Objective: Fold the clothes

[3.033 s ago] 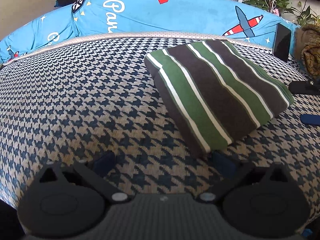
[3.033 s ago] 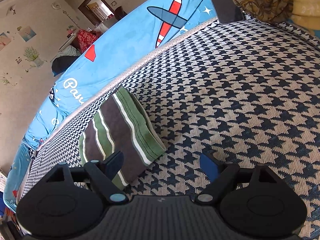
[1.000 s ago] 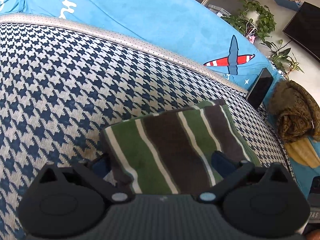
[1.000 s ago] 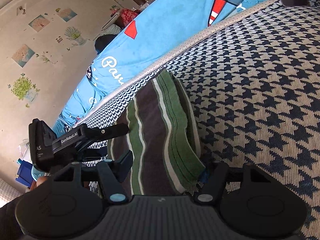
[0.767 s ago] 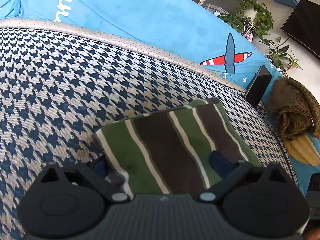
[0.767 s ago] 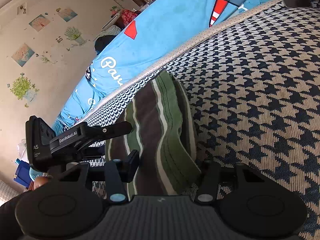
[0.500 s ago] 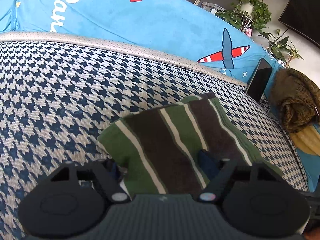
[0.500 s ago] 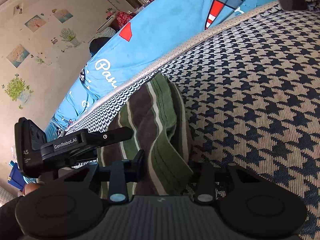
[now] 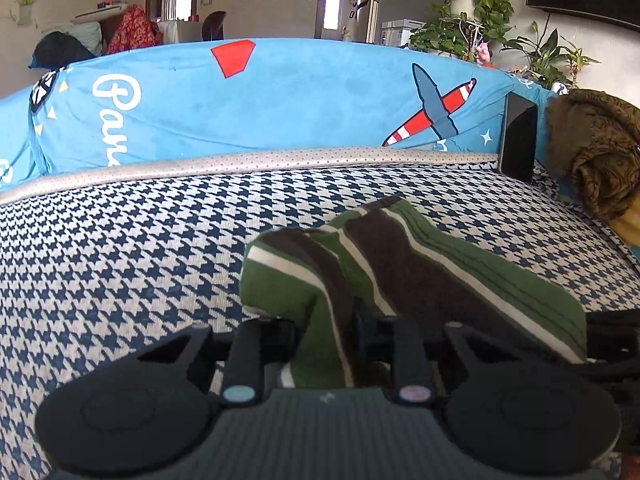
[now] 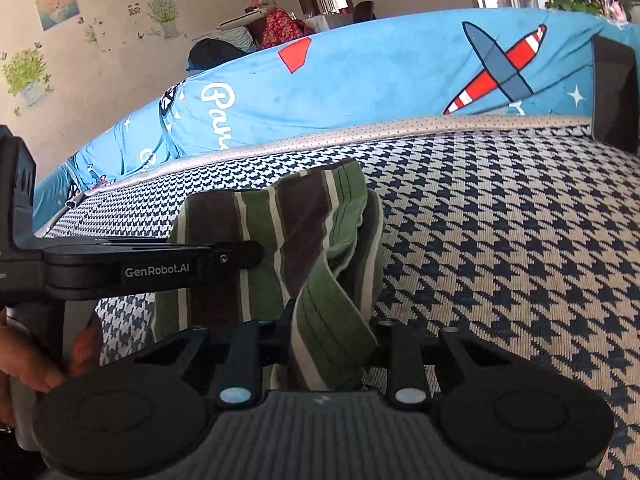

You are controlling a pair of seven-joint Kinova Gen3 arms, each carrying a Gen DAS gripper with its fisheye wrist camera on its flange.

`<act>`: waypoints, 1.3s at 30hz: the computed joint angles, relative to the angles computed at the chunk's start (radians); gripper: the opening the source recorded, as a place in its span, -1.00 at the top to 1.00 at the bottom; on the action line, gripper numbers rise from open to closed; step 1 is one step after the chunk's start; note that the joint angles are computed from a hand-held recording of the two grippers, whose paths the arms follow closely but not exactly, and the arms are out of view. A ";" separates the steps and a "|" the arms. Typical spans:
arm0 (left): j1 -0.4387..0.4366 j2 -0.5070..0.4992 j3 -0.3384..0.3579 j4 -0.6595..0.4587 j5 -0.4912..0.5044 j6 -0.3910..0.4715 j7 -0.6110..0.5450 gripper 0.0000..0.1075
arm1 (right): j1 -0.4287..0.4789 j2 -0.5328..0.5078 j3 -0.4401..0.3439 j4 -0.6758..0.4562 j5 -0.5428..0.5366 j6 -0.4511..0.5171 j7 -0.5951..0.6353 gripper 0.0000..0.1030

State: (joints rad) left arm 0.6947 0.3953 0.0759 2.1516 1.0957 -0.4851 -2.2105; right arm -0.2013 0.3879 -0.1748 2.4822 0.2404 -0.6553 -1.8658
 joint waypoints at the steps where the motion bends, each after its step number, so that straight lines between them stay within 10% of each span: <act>1: 0.019 0.000 -0.008 0.001 0.028 -0.021 -0.028 0.58 | -0.017 -0.004 0.009 0.004 -0.020 -0.008 0.021 0.53; 23: 0.051 -0.042 0.121 0.082 0.239 -0.403 -0.184 0.63 | -0.271 -0.050 0.037 -0.006 -0.356 -0.083 0.310 0.54; 39: 0.014 -0.098 0.131 0.173 0.271 -0.480 -0.120 0.63 | -0.390 -0.033 0.015 -0.066 -0.450 -0.092 0.395 0.54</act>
State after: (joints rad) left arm 0.7083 0.2974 0.2068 2.3246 1.3667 -0.9654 -2.3305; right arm -0.5909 0.3545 -0.1595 2.4157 -0.2101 -0.7468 -1.4706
